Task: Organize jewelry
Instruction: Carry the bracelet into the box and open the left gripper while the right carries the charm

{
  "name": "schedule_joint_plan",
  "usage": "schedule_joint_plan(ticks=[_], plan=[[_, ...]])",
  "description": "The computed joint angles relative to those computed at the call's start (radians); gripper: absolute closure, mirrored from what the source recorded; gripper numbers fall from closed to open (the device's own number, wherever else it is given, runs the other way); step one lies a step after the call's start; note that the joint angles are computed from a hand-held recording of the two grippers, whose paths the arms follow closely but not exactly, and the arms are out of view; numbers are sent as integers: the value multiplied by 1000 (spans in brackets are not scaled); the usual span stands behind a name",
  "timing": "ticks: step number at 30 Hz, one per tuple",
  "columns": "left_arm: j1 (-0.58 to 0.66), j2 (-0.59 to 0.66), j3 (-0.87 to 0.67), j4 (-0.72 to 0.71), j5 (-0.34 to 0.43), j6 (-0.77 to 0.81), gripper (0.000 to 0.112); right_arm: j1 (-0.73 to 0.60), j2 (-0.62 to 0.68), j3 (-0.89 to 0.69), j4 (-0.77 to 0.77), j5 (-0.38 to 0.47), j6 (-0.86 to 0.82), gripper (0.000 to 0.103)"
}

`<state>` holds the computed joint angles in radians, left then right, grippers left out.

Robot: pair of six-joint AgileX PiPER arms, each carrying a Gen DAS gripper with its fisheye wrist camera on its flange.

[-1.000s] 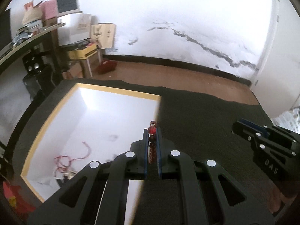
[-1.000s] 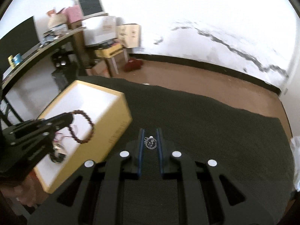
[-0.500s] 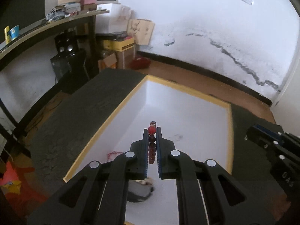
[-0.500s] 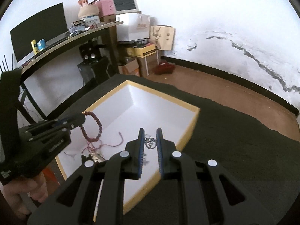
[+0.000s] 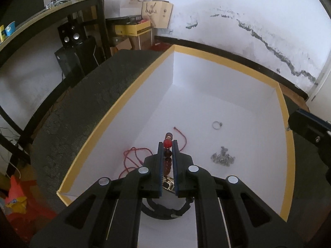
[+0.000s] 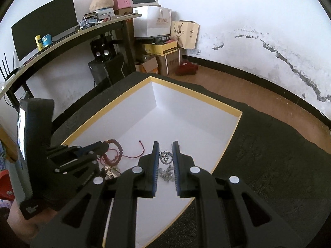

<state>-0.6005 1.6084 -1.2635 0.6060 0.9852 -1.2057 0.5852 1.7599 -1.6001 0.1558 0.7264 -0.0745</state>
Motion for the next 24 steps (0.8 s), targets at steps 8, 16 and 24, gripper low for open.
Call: schedule_joint_plan(ticks=[8,16,24], plan=[[0,43,-21,-9,8,20,105,-12,0,-1,20,-2,-16,90],[-5,73,-36,-19,24,43,105,-13,-2,-2,19,-1,-14,90],[-10,74,-30,-27,20,50,105,-15,-2,-1,22,-1,-18,90]])
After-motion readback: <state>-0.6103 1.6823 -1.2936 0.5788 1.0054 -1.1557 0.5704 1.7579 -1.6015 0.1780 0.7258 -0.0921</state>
